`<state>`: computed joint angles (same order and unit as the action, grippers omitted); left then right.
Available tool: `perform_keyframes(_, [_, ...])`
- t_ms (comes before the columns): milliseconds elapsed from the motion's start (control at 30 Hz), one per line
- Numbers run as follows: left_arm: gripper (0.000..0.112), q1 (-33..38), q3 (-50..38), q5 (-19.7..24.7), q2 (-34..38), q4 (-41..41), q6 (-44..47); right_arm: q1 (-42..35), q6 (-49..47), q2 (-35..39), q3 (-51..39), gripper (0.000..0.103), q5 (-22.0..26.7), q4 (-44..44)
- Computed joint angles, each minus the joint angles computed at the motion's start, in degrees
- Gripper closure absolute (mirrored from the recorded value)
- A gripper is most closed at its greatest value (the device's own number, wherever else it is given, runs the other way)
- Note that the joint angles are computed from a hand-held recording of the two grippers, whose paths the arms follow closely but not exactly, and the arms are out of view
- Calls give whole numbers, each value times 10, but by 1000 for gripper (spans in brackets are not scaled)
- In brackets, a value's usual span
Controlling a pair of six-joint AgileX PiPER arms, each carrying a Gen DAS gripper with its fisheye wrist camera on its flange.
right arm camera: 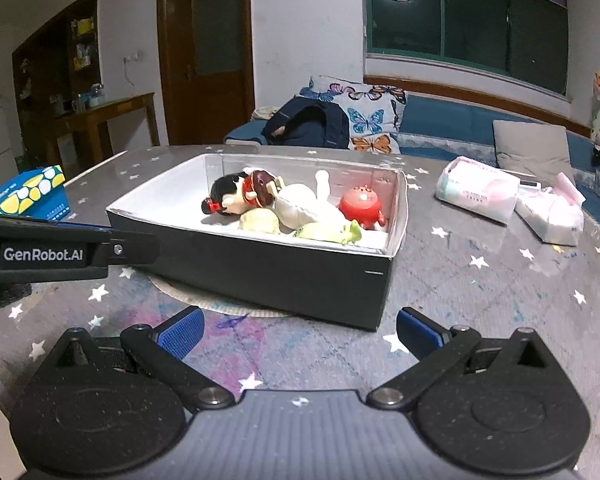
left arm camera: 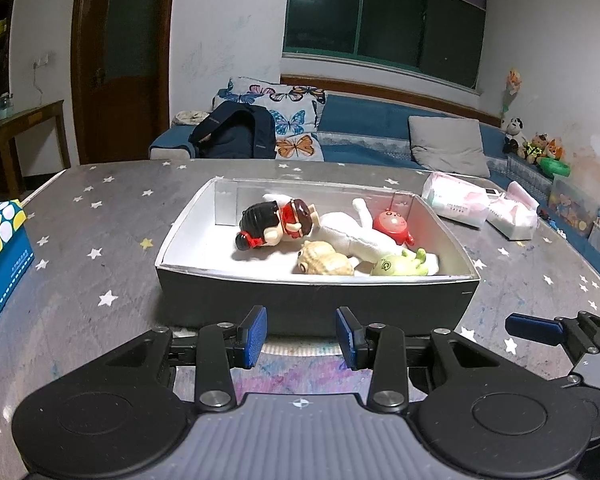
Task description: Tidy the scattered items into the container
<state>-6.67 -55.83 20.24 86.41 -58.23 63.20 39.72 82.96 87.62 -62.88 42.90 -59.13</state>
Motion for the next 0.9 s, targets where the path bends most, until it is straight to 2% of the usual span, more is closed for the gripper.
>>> perform_keyframes(600, [72, -6, 4, -20, 17, 28, -21, -14, 5, 10, 1, 0, -15, 10])
perform_keyframes(900, [72, -14, -5, -32, 30, 83, -72, -24, 8, 15, 0, 0, -23, 13])
